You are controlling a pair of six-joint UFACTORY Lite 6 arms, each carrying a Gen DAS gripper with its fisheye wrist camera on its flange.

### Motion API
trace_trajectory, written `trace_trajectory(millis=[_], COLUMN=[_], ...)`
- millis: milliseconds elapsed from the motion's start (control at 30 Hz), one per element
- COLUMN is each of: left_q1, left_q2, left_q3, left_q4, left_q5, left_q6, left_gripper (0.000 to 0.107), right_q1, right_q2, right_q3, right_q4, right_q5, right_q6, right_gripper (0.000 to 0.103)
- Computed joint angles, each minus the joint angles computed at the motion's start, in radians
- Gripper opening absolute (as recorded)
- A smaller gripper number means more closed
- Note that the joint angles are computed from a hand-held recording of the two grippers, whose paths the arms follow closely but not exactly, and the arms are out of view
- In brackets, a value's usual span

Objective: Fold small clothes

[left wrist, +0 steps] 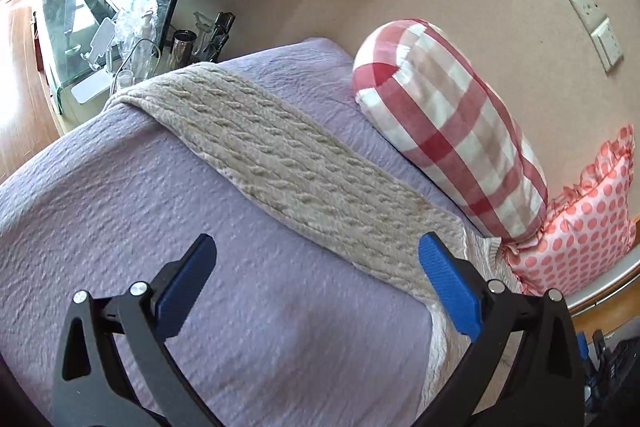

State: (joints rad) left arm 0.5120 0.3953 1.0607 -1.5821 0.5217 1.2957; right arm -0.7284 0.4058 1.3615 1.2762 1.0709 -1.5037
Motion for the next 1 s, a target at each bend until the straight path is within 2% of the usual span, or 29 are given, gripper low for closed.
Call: trace_trajectory(millis=[67, 300, 400, 433, 467, 500, 567, 700, 733, 767, 833, 900, 967, 1000], left_q1=[0.036, 0.158, 0.172, 0.171, 0.164, 0.158, 0.148, -0.02, -0.09, -0.192, -0.401, -0.61, -0.819, -0.924], left_q2=[0.136, 0.399, 0.465, 0.481, 0.497, 0.513, 0.477, 0.191, 0.117, 0.041, -0.064, -0.071, 0.006, 0.076], left_q3=[0.157, 0.503, 0.608, 0.638, 0.674, 0.7, 0.678, 0.472, 0.43, 0.383, 0.337, 0.364, 0.46, 0.519], left_q4=[0.109, 0.17, 0.233, 0.272, 0.352, 0.418, 0.452, 0.478, 0.49, 0.524, 0.532, 0.52, 0.66, 0.764], left_q5=[0.034, 0.188, 0.188, 0.167, 0.137, 0.117, 0.092, -0.081, -0.113, -0.186, -0.246, -0.245, -0.217, -0.244], left_q6=[-0.157, -0.394, -0.504, -0.545, -0.622, -0.682, -0.695, -0.556, -0.534, -0.552, -0.501, -0.427, -0.518, -0.619], left_gripper=[0.09, 0.079, 0.062, 0.044, 0.014, 0.006, 0.006, 0.006, 0.006, 0.006, 0.006, 0.006, 0.014, 0.015], right_q1=[-0.044, -0.172, -0.185, -0.187, -0.187, -0.188, -0.193, -0.209, -0.213, -0.216, -0.218, -0.214, -0.207, -0.204], right_q2=[0.017, 0.063, 0.085, 0.092, 0.099, 0.101, 0.097, 0.076, 0.079, 0.086, 0.098, 0.113, 0.131, 0.141], right_q3=[0.008, -0.007, 0.0, 0.004, 0.009, 0.011, 0.009, -0.007, -0.002, 0.007, 0.019, 0.033, 0.047, 0.056], right_q4=[-0.006, 0.0, 0.008, 0.008, 0.006, 0.005, 0.005, 0.033, 0.035, 0.037, 0.042, 0.042, 0.038, 0.033], right_q5=[-0.008, -0.013, -0.008, -0.003, 0.001, 0.005, 0.015, 0.024, 0.029, 0.033, 0.028, 0.017, 0.009, 0.001], right_q6=[-0.011, -0.048, -0.049, -0.048, -0.044, -0.044, -0.055, -0.102, -0.101, -0.095, -0.079, -0.058, -0.043, -0.036], right_gripper=[0.07, 0.074, 0.074, 0.074, 0.074, 0.074, 0.074, 0.076, 0.076, 0.076, 0.076, 0.076, 0.076, 0.076])
